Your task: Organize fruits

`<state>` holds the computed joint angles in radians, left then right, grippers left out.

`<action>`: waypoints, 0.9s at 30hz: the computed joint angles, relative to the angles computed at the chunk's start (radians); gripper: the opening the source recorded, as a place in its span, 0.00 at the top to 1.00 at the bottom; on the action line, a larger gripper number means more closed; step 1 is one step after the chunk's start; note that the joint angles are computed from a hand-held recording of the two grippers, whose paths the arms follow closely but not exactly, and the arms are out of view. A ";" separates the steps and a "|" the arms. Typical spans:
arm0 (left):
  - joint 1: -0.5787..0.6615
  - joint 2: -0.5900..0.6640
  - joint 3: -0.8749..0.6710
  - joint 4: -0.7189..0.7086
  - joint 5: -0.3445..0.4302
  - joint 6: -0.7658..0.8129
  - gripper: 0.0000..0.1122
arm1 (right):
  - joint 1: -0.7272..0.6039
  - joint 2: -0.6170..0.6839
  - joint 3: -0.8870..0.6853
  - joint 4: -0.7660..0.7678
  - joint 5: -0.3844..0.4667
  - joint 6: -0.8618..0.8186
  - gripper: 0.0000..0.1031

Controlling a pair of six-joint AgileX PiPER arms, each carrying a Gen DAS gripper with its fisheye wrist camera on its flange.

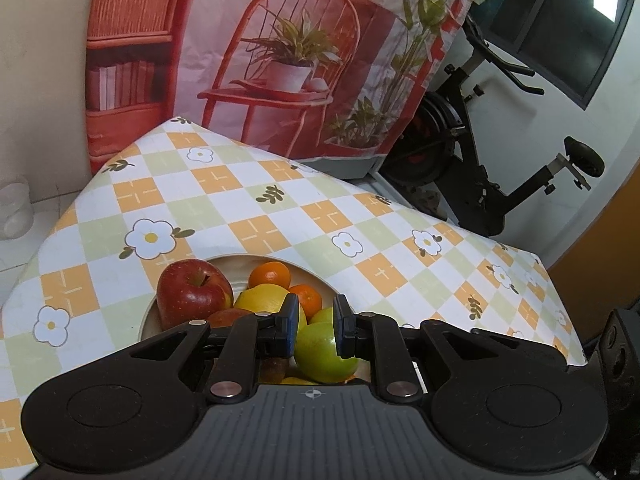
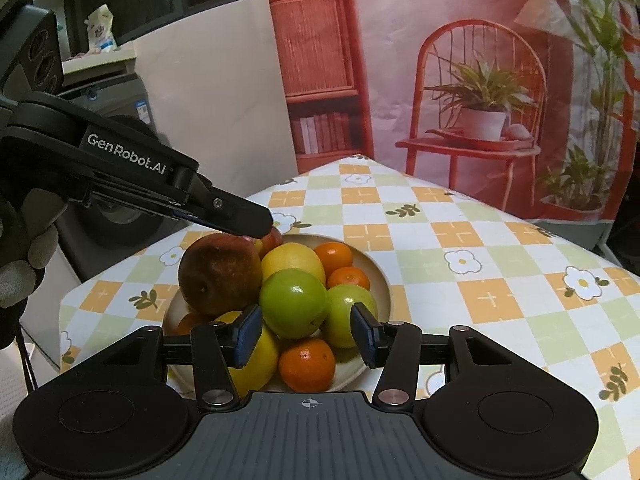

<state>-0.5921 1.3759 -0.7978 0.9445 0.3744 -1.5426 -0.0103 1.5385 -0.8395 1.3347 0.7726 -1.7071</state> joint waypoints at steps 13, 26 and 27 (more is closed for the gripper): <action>-0.148 -0.071 -0.011 0.127 0.227 -0.094 0.41 | -0.186 -0.122 0.036 0.039 0.101 0.006 0.19; -0.417 -0.110 -0.050 0.207 0.585 -0.154 0.08 | -0.428 -0.240 0.033 -0.003 0.264 0.138 0.00; -0.434 -0.111 -0.054 0.210 0.607 -0.159 0.08 | -0.443 -0.253 0.036 -0.005 0.271 0.150 0.00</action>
